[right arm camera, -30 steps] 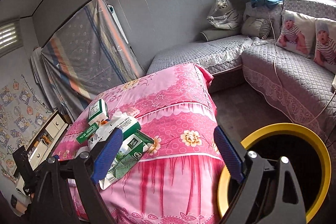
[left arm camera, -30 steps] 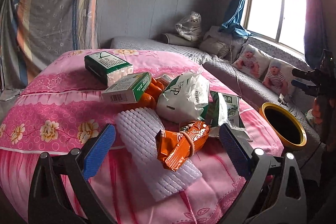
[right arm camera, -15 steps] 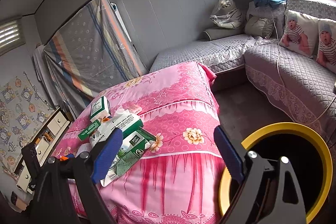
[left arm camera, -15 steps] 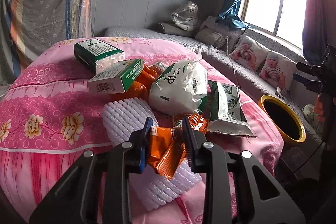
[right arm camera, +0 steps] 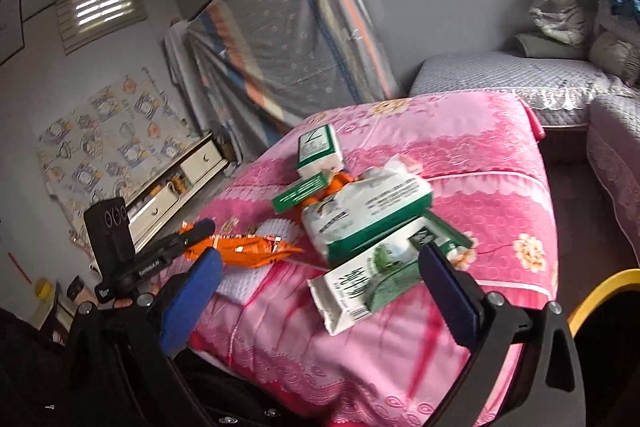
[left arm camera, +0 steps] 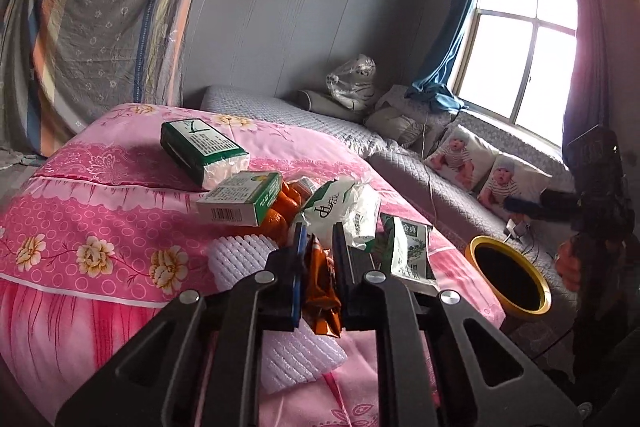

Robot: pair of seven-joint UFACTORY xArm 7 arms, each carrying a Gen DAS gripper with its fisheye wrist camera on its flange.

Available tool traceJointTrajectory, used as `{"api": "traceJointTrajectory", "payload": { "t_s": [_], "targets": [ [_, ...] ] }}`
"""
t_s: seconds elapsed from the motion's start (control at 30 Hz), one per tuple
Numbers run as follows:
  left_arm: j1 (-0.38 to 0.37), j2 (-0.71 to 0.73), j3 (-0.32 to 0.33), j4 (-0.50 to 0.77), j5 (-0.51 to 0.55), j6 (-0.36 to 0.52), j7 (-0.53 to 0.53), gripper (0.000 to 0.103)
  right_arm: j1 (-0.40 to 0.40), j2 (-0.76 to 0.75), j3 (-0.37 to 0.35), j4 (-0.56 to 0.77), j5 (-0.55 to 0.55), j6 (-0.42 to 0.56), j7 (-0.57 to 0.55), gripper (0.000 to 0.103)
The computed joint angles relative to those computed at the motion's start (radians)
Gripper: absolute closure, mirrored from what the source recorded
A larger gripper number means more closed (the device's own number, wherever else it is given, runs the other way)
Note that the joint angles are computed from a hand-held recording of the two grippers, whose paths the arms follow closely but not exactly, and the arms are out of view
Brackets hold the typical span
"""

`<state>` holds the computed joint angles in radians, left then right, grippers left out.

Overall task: Collect trash
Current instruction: 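Grasp the orange snack wrapper with the left tool and lift it, then grasp the white foam fruit net with the right tool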

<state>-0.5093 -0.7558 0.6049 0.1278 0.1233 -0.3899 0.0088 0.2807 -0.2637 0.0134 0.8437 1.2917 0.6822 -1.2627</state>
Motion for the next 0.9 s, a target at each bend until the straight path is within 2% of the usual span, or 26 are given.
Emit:
{"api": "traceJointTrajectory", "payload": {
  "t_s": [0.07,0.23,0.33,0.43,0.57,0.73,0.8,0.87,0.9],
  "targets": [
    [0.031,-0.067,0.002,-0.022,0.001,0.007,0.004,0.091,0.014,0.031,0.030,0.022,-0.069,0.014,0.058,0.008],
    [0.144,-0.199,-0.045,-0.063,-0.048,0.025,0.022,0.091,0.055,0.156,0.096,0.119,-0.187,0.038,0.209,0.008],
    [0.212,-0.257,-0.081,-0.088,-0.081,0.035,0.045,0.091,0.084,0.212,0.140,0.158,-0.252,0.005,0.255,0.009],
    [0.246,-0.332,-0.066,-0.113,-0.108,0.060,0.079,0.091,0.115,0.260,0.179,0.191,-0.331,-0.051,0.310,0.012],
    [0.305,-0.394,-0.078,-0.145,-0.154,0.067,0.124,0.091,0.156,0.335,0.220,0.226,-0.489,-0.162,0.417,0.017],
    [0.339,-0.470,-0.059,-0.173,-0.201,0.101,0.195,0.091,0.189,0.448,0.245,0.286,-0.704,-0.236,0.593,0.020],
    [0.346,-0.486,-0.058,-0.179,-0.222,0.106,0.216,0.091,0.192,0.485,0.250,0.310,-0.780,-0.235,0.656,0.025],
    [0.341,-0.488,-0.051,-0.178,-0.239,0.102,0.236,0.091,0.192,0.515,0.255,0.329,-0.838,-0.230,0.706,0.048],
    [0.344,-0.492,-0.054,-0.179,-0.246,0.104,0.242,0.091,0.187,0.522,0.262,0.332,-0.852,-0.228,0.715,0.053]
  ]
}}
